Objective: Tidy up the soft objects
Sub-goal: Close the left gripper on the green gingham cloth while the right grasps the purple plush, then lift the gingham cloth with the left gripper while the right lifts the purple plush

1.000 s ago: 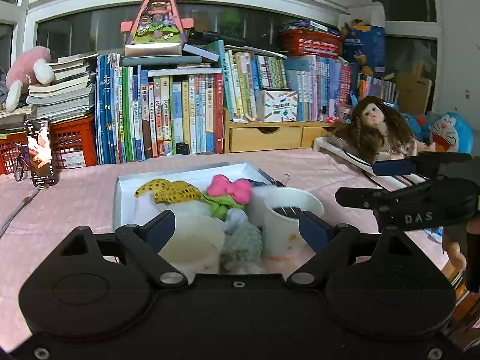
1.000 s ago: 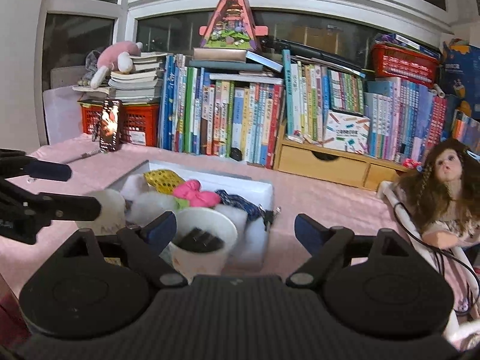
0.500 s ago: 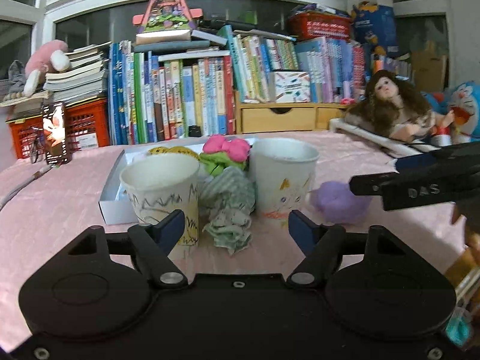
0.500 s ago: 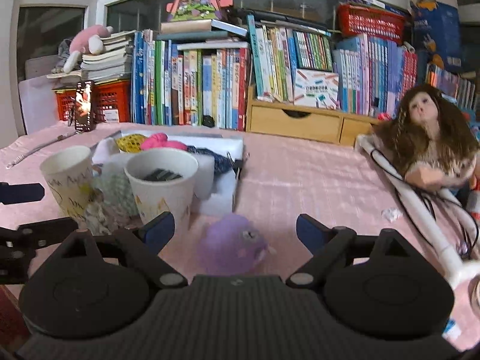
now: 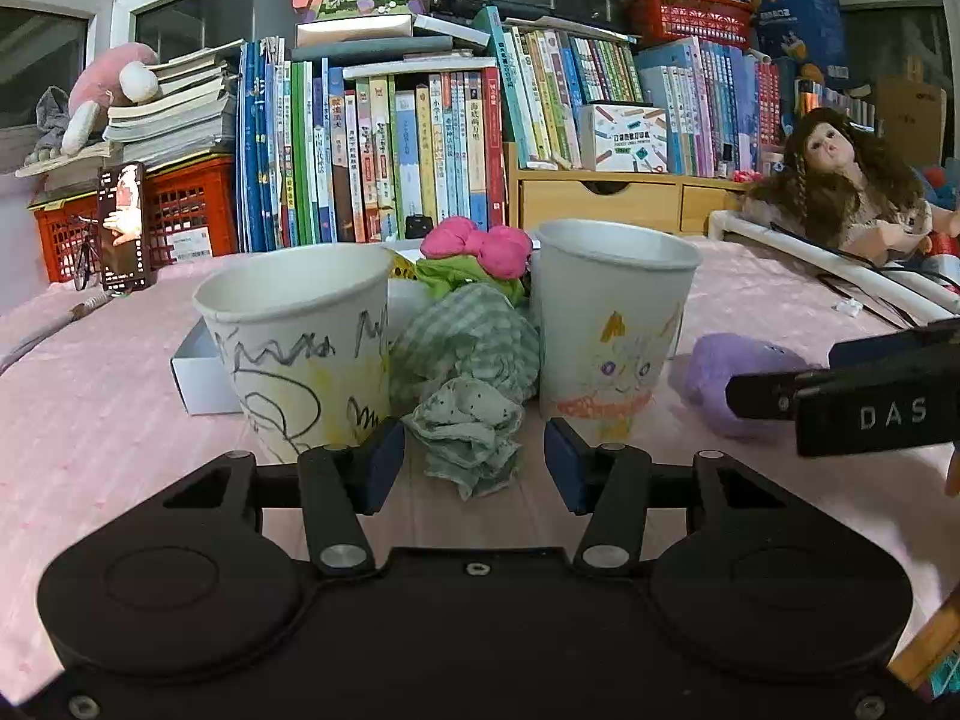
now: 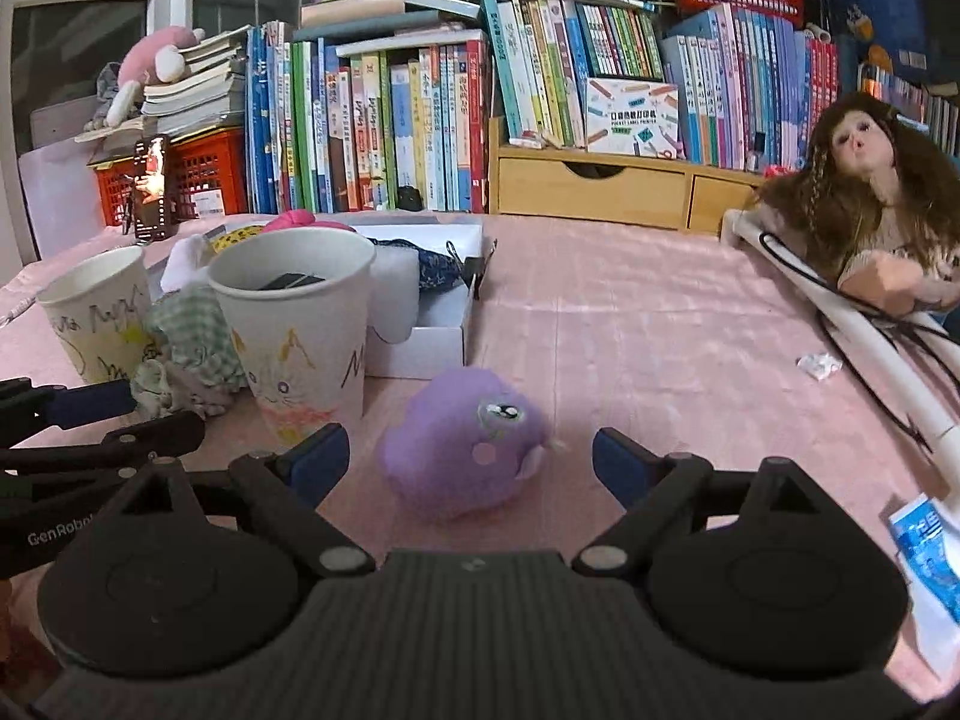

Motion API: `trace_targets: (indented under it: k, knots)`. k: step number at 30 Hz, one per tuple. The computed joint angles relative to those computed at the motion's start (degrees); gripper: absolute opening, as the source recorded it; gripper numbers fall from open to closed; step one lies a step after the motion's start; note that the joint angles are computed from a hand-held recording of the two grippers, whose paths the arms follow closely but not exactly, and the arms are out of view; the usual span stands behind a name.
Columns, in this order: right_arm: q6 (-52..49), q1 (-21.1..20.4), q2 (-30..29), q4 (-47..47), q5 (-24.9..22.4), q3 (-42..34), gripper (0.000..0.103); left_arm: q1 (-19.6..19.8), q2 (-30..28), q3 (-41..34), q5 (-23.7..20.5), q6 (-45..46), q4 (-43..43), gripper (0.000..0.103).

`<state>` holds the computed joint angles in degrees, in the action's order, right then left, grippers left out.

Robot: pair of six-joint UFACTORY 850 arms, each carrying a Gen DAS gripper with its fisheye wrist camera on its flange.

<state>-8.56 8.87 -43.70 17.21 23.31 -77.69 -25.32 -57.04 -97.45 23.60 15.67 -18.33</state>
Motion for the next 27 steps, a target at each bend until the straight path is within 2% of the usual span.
trace_targets:
  k: [9,11,13,17,18,21,23,27]
  knots:
    - [-2.28,0.07,-1.89,2.65,-2.44,-2.87,0.093,-0.32,-2.01,-3.82,-1.51,3.61,-4.47,0.05]
    - [-3.35,0.12,-2.24,3.82,-3.02,-3.47,0.093,-0.37,-2.54,-4.99,-2.72,5.12,-5.38,0.061]
    - [-3.67,0.1,-2.52,4.33,-3.66,-4.02,0.093,-0.41,-3.05,-6.24,-4.57,6.29,-5.0,0.067]
    - [-5.28,0.14,-3.12,5.56,-5.05,-5.21,0.088,-0.59,-3.7,-7.57,-5.7,8.88,-7.44,0.068]
    - [-5.67,0.14,-3.3,5.82,-5.57,-5.55,0.086,-0.49,-3.82,-7.85,-6.01,8.04,-7.02,0.067]
    - [-6.73,0.18,-3.8,6.53,-7.04,-6.47,0.078,-0.42,-3.96,-8.25,-6.16,9.16,-9.33,0.056]
    - [-9.67,0.44,-3.89,9.11,-6.72,-6.51,0.071,-0.33,-3.98,-8.4,-6.16,10.96,-11.38,0.043]
    - [-10.66,0.65,-3.7,9.78,-6.25,-6.19,0.068,0.05,-3.63,-8.16,-6.61,8.96,-9.49,0.039]
